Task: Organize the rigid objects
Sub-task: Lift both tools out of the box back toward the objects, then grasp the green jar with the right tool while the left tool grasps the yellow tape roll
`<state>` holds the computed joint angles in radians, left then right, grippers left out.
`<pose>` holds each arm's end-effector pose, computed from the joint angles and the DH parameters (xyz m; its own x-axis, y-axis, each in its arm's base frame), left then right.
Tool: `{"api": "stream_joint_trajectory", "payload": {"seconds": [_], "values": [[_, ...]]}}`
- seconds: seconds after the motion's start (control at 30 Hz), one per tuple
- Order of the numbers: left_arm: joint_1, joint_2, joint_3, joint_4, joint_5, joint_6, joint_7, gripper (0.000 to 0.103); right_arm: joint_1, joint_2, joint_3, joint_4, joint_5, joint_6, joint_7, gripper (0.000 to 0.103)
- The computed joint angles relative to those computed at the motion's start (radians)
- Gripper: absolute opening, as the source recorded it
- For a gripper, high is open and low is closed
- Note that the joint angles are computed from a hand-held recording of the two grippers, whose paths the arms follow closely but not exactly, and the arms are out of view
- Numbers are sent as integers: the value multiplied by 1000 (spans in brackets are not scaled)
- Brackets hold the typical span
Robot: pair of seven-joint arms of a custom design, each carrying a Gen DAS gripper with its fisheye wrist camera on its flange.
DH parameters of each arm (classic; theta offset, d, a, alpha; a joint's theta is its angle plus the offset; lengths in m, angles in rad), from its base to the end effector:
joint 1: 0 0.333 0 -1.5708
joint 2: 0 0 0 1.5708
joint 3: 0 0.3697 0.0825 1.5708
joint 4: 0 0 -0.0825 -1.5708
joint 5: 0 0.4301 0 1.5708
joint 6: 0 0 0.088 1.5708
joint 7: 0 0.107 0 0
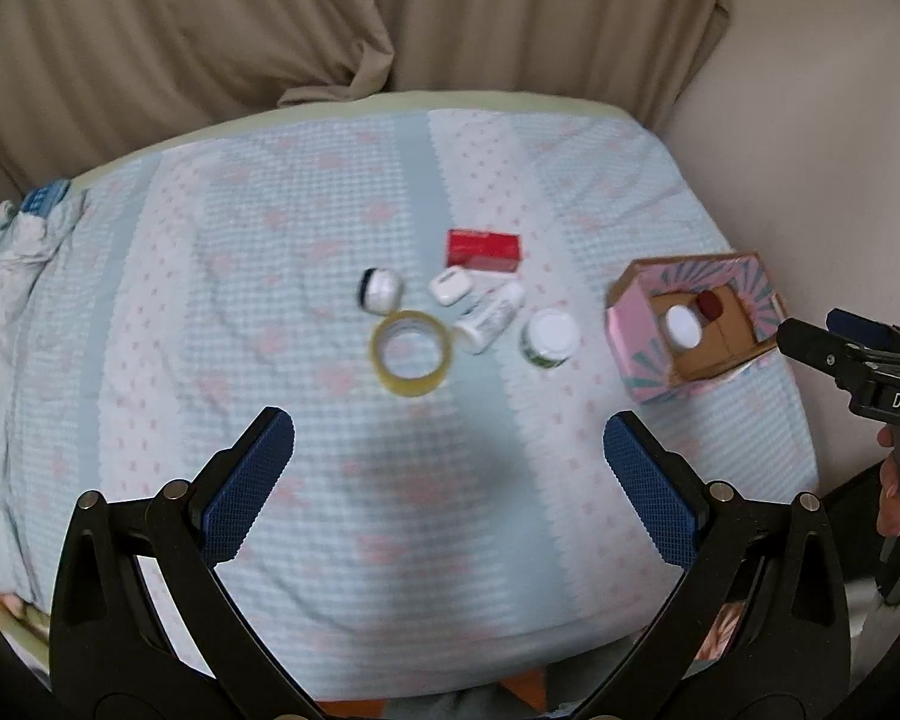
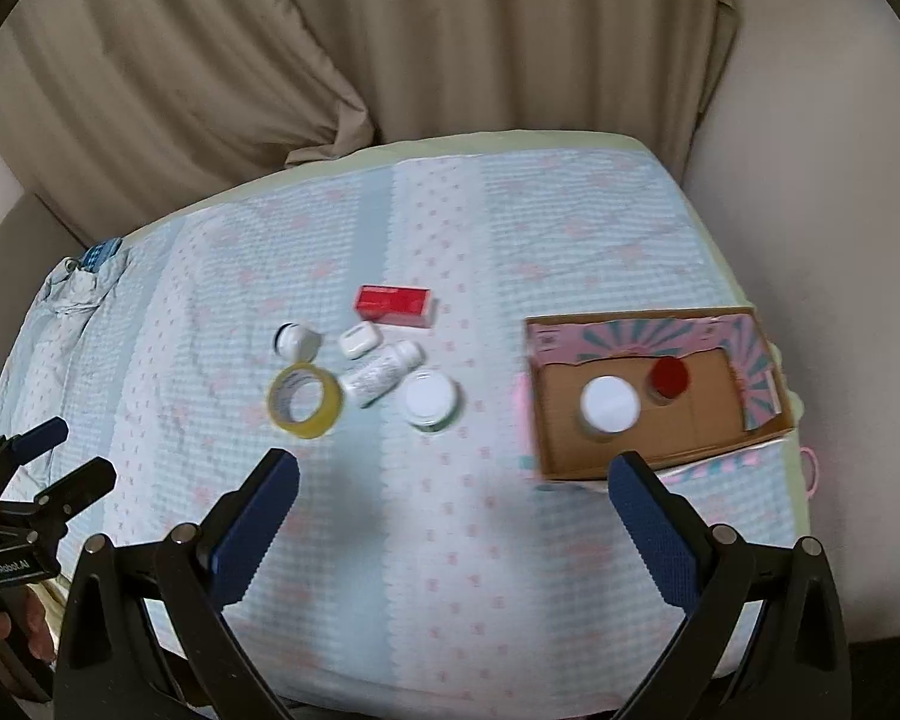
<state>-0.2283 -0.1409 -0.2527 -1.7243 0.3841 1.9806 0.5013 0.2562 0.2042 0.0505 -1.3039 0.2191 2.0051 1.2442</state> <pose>0.5240 -0.2608 0.7257 0.4486 -0.8870 0.1098 -0.7320 -0.4351 -0.5243 0.6725 0.2216 0.7372 0.5683 -0.8202 -0.0654 -0.7237 -0.4604 -0.5142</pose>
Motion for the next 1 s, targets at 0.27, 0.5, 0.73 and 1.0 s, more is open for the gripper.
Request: {"api": "stream_joint_trajectory", "payload": {"seconds": [0.27, 0.5, 0.73, 1.0], "values": [[33, -48, 67, -154, -149, 69, 212, 103, 81, -29, 18, -118, -112, 78, 167, 103], [68, 9, 85, -248, -224, 170, 284, 103, 111, 41, 15, -112, -183, 29, 245, 103], [98, 151, 93, -226, -276, 246, 370, 103, 128, 198, -2, -9, -220, -25, 260, 103], [125, 343, 92, -111, -297, 279, 421, 103, 146, 437, -28, 252, -222, -138, 257, 103]]}}
